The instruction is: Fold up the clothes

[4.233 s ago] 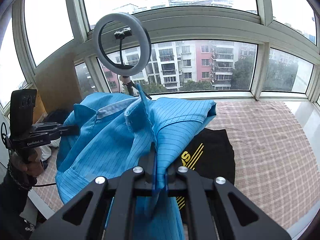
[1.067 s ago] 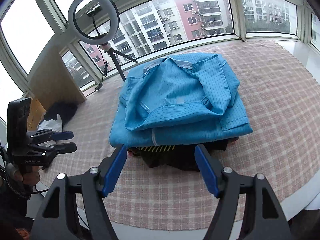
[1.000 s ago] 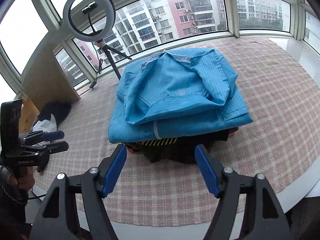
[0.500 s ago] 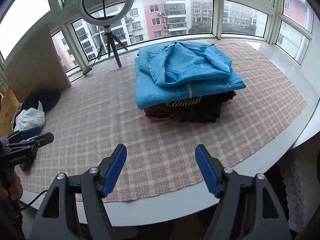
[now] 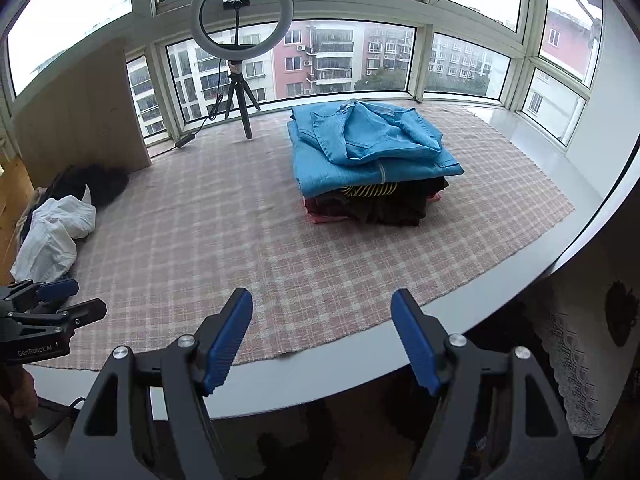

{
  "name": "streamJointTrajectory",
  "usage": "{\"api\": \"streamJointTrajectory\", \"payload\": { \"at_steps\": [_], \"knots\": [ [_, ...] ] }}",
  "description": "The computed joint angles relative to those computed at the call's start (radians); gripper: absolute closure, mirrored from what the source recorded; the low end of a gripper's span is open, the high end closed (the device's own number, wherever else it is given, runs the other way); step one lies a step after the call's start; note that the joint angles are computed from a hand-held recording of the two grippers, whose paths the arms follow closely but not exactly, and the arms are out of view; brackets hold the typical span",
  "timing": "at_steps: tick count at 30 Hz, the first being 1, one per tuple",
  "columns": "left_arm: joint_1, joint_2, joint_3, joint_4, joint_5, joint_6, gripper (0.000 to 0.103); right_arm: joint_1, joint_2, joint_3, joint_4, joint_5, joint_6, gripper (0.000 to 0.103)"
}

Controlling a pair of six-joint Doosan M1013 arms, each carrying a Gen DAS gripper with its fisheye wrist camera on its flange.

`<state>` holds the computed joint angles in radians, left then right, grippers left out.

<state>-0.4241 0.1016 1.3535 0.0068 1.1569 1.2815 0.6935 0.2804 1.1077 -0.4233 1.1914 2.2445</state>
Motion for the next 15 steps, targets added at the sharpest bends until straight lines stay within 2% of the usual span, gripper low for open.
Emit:
{"api": "streamJointTrajectory", "payload": {
  "at_steps": [4,15],
  "knots": [
    [-0.014,-0.03,0.025,0.032,-0.02,0.007,0.031,0.023,-0.013,0.013,-0.027,-0.002,0.02,0.032],
    [-0.025,-0.074,0.059,0.016,-0.036,0.006,0.031,0.058,-0.037,0.048,-0.072,0.004,0.06,0.032]
  ]
}}
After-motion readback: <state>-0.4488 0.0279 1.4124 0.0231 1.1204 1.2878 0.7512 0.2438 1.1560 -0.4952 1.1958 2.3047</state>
